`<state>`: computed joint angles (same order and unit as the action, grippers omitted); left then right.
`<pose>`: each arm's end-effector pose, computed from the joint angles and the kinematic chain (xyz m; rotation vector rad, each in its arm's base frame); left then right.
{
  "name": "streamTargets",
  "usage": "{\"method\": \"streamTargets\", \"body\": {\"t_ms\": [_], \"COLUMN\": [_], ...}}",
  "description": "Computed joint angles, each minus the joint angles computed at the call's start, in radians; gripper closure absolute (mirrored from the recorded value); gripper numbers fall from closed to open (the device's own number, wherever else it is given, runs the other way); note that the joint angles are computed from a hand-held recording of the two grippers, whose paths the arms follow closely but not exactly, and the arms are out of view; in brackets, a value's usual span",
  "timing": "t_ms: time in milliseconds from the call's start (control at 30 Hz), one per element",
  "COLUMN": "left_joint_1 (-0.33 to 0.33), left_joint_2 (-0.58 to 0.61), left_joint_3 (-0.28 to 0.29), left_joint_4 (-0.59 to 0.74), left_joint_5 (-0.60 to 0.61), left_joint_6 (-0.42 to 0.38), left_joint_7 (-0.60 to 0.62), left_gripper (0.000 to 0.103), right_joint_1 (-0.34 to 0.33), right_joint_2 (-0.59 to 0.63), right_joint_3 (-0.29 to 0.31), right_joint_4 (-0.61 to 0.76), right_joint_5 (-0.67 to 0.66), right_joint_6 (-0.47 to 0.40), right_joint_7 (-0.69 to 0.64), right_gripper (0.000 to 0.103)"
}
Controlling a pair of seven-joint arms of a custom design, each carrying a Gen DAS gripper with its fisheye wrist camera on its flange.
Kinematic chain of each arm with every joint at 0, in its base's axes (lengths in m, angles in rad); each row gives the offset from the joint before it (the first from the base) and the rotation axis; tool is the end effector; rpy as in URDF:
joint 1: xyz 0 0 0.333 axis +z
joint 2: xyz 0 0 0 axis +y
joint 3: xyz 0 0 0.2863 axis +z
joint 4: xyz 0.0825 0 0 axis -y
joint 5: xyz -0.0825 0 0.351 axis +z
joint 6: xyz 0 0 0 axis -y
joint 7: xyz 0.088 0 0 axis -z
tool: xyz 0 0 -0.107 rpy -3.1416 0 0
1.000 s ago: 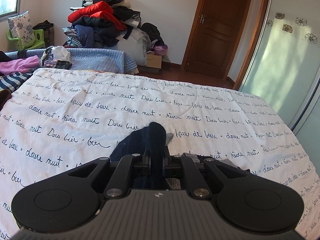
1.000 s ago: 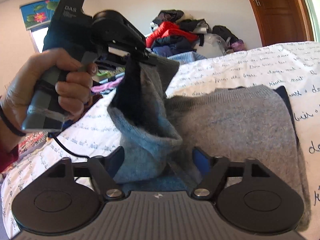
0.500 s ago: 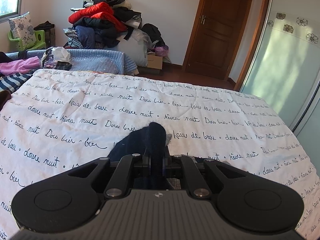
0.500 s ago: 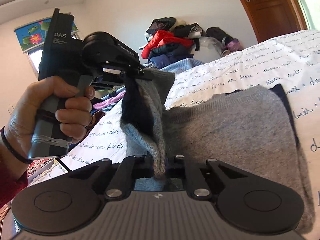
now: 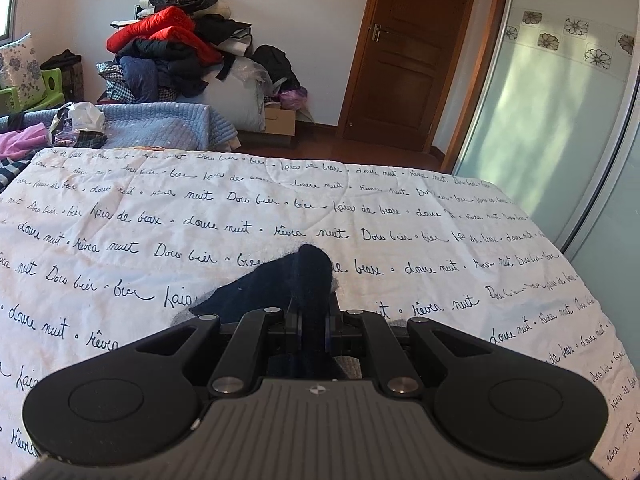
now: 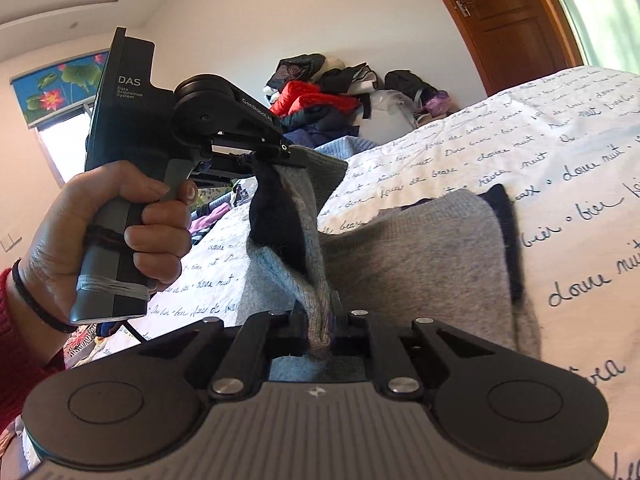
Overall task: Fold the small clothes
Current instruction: 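Lift the side edge with the left gripper and fold it across the sweater, then lower the folded edge onto the sweater and open the left gripper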
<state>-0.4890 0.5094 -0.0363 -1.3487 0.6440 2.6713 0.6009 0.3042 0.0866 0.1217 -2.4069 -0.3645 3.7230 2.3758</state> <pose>0.6068 -0.3652 0.5075 -1.7249 1.7231 -0.9998 0.4436 0.2517 0.4237 -1.4099 1.3317 -0.2313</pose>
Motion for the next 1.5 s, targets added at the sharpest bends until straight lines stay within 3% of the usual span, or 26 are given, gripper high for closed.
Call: {"method": "streamTargets", "body": {"t_ms": [267,633,933,1100,1167,1267,1367,1433,1500], "left_joint_1": [-0.021,-0.068,-0.104,-0.108,-0.105,-0.116,-0.135,-0.147,-0.156], "left_joint_2": [0.100,0.276,0.347,0.401,0.409,0.422,0.426,0.387,0.338], "left_joint_3": [-0.017,-0.019,0.010,0.009,0.005,0.016,0.035,0.053,0.074], "left_joint_4": [0.132,0.368,0.453,0.537,0.543,0.562,0.575,0.513,0.435], "left_joint_5": [-0.051,-0.167,-0.197,-0.223,-0.235,-0.233,-0.212,-0.181,-0.143], "left_joint_6": [-0.040,-0.122,-0.151,-0.183,-0.162,-0.145,-0.141,-0.108,-0.072], "left_joint_7": [0.078,0.213,0.227,0.235,0.234,0.229,0.238,0.215,0.174], "left_gripper": [0.094,0.094,0.093,0.090,0.090,0.085,0.068,0.051,0.045], "right_joint_1": [0.033,0.026,0.016,0.024,0.027,0.033,0.036,0.038,0.035], "right_joint_2": [-0.037,-0.089,-0.106,-0.123,-0.128,-0.138,-0.148,-0.156,-0.164], "right_joint_3": [-0.001,-0.024,-0.038,-0.032,-0.030,-0.027,-0.020,-0.017,0.010], "right_joint_4": [-0.053,-0.131,-0.167,-0.186,-0.190,-0.198,-0.204,-0.208,-0.209], "right_joint_5": [0.131,0.167,0.150,0.206,0.229,0.271,0.329,0.356,0.449], "right_joint_6": [-0.008,-0.011,-0.025,-0.044,-0.059,-0.088,-0.119,-0.136,-0.155], "right_joint_7": [-0.072,-0.061,-0.004,-0.043,-0.057,-0.081,-0.112,-0.133,-0.211], "right_gripper": [0.093,0.093,0.093,0.093,0.093,0.093,0.093,0.093,0.093]}}
